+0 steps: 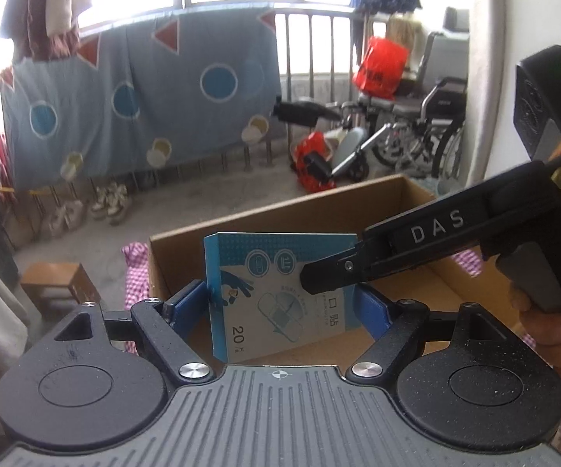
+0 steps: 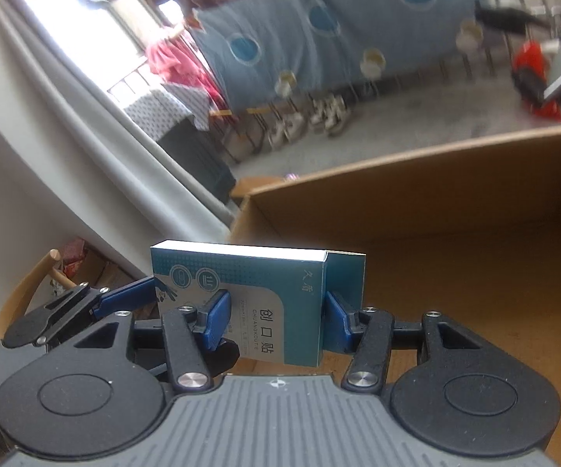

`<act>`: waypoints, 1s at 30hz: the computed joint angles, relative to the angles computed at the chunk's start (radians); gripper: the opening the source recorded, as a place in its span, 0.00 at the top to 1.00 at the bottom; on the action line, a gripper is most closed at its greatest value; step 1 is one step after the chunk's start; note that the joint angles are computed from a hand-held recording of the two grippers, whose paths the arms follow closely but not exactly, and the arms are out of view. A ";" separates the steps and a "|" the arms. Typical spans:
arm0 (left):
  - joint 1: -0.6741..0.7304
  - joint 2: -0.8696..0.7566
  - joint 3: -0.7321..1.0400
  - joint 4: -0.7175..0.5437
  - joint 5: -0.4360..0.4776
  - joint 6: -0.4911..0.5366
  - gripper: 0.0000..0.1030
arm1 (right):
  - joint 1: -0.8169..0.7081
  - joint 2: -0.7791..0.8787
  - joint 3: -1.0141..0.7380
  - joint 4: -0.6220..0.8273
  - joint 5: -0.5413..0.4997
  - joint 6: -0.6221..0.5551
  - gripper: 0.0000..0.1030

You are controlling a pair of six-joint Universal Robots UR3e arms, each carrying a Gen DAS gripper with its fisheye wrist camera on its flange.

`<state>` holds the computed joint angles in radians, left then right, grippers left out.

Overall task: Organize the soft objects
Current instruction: 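Lift the blue bandage box with the right gripper into the cardboard box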

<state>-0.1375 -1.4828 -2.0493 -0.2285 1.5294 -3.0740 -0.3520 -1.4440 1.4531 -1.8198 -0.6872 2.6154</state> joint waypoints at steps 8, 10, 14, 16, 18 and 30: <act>0.026 -0.263 0.277 -0.219 0.021 0.001 0.19 | 0.153 0.477 -0.561 0.141 -0.170 0.135 0.45; 0.019 -0.309 0.318 -0.239 0.046 0.018 0.16 | 0.183 0.552 -0.630 0.125 -0.207 0.165 0.46; -0.024 -0.332 0.327 -0.224 0.143 0.024 0.15 | 0.229 0.661 -0.712 0.096 -0.276 0.233 0.46; -0.019 -0.291 0.292 -0.204 0.130 0.021 0.09 | 0.230 0.677 -0.719 0.103 -0.273 0.258 0.46; 0.004 -0.218 0.226 -0.164 0.097 0.033 0.05 | 0.217 0.645 -0.671 0.087 -0.263 0.258 0.46; 0.223 0.369 -0.164 -0.257 -0.112 0.018 0.01 | 0.247 0.671 -0.873 0.409 -0.356 0.172 0.46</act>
